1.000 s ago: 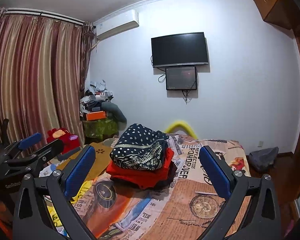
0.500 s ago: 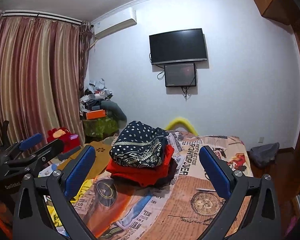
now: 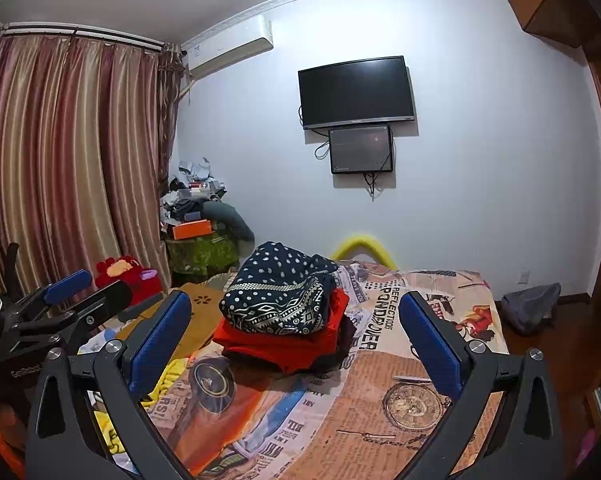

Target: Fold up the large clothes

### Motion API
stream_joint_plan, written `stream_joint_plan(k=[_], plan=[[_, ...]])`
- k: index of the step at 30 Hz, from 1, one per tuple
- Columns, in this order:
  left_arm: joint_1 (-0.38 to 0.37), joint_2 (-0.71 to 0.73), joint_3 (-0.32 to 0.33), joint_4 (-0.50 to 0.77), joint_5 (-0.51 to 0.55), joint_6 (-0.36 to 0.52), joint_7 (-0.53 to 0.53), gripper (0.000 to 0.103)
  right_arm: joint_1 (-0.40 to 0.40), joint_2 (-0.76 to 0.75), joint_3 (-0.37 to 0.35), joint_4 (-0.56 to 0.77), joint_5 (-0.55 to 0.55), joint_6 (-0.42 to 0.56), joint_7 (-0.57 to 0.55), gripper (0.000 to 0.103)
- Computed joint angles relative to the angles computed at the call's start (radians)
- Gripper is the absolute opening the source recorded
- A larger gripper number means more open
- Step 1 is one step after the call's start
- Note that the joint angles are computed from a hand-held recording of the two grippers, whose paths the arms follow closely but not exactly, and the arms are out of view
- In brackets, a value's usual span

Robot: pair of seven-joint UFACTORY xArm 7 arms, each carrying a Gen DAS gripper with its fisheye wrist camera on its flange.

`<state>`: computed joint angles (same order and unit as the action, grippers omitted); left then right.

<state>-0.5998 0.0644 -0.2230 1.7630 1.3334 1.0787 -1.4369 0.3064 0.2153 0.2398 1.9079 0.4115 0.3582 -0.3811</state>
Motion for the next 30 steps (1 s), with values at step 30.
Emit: stream_joint_plan(k=[30], plan=[[0.018, 0.002, 0.013, -0.008, -0.058, -0.043, 0.027, 0.103, 0.007, 0.023, -0.003, 0.025, -0.026, 0.027, 0.004, 0.103]])
